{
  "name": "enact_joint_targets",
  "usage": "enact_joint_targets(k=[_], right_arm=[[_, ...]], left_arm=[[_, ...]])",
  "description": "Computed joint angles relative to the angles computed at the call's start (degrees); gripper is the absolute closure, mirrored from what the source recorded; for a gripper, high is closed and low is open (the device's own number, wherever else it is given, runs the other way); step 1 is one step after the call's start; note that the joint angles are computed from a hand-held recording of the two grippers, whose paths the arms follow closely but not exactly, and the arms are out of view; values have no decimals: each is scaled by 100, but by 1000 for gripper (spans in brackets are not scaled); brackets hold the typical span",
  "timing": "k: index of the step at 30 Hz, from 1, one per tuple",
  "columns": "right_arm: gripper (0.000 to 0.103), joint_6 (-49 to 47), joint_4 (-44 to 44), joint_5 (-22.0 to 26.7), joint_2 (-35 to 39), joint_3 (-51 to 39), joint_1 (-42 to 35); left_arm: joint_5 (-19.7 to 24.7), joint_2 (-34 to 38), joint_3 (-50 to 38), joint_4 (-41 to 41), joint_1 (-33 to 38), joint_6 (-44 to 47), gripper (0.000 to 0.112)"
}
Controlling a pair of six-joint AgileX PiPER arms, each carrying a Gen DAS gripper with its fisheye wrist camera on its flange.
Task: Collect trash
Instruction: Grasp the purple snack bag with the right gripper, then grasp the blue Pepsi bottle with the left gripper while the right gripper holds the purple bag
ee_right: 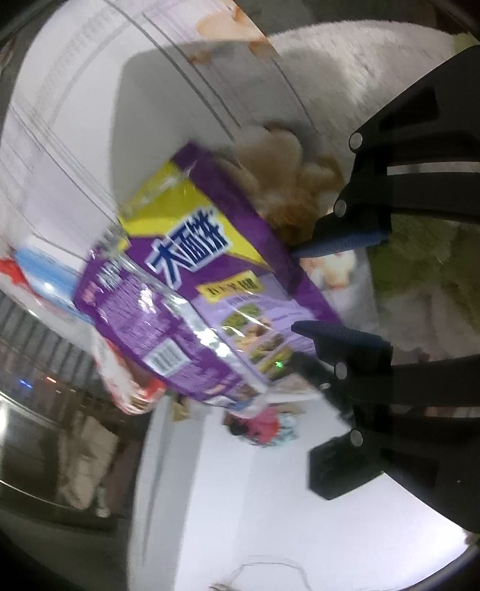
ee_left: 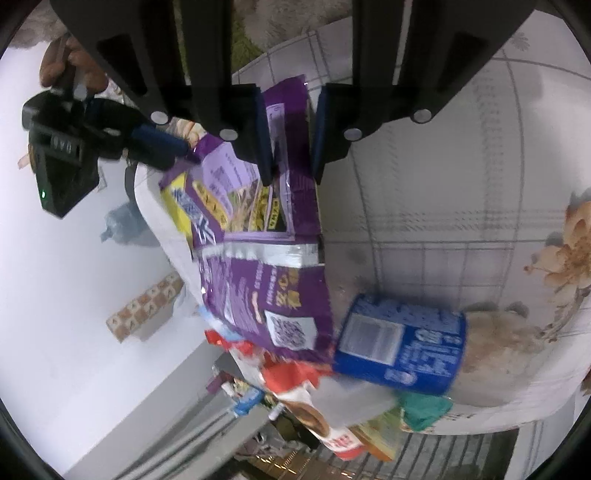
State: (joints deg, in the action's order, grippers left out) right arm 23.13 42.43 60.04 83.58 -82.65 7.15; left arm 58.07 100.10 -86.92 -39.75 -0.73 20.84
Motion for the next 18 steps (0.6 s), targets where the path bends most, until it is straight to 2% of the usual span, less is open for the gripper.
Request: enact_joint_targets(k=[7, 13, 16, 18], right_arm=[[71, -104, 84, -435, 111, 216, 228], [73, 177, -77, -574, 334, -48, 499], [74, 255, -146, -624, 330, -29, 504], [80, 400, -267, -704, 388, -76, 566]], left_arm=[[-173, 171, -277, 653, -472, -520, 95], [-342, 66, -42, 677, -528, -345, 95], [-282, 119, -111, 642, -530, -247, 95], [-297, 110, -82, 633, -557, -175, 95]])
